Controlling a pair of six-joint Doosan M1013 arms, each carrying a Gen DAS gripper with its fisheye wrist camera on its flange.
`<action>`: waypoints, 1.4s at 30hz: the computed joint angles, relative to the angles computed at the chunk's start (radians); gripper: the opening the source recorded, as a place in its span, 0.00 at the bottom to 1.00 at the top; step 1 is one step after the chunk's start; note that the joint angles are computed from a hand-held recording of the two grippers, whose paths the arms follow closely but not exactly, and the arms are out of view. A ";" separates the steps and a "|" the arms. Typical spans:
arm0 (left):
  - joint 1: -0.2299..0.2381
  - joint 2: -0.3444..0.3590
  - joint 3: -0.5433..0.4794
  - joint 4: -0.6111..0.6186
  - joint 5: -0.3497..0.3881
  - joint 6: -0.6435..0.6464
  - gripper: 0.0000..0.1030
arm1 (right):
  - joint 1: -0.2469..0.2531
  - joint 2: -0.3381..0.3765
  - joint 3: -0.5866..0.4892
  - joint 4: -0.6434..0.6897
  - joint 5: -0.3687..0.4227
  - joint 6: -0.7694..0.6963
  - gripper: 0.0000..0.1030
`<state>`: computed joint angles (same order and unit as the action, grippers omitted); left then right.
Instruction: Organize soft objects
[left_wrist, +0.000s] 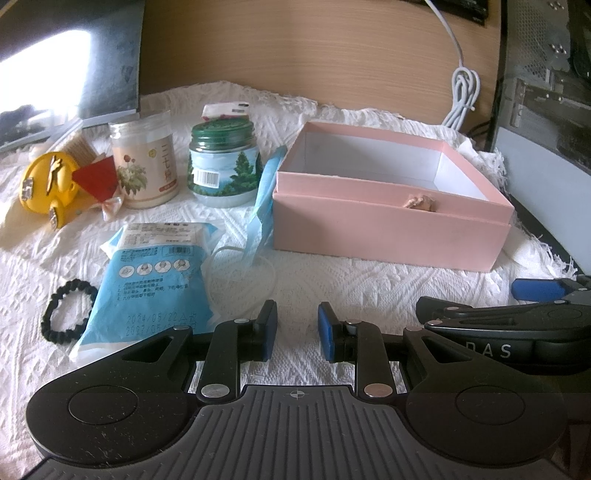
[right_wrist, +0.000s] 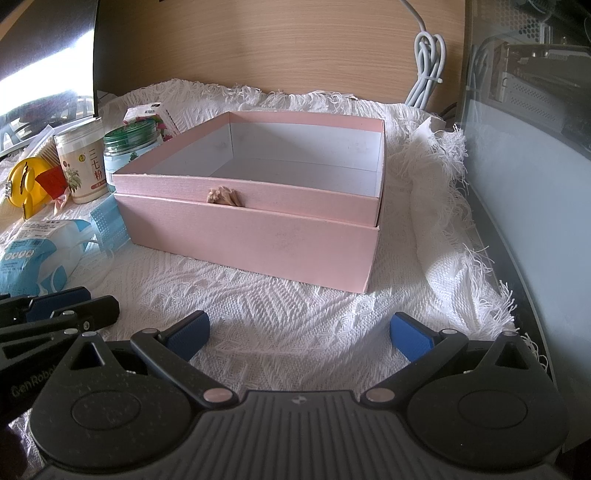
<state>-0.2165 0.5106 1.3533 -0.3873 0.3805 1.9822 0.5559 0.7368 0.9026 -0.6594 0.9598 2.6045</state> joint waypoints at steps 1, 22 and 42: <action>0.001 0.000 0.000 -0.006 0.000 0.003 0.26 | 0.000 0.000 0.000 0.000 0.000 0.000 1.00; 0.003 0.003 -0.003 -0.011 0.001 0.006 0.26 | -0.007 -0.010 0.022 0.000 -0.016 0.002 1.00; 0.236 0.092 -0.296 -0.181 0.461 0.259 0.26 | -0.018 0.057 -0.214 0.213 0.243 -0.306 0.93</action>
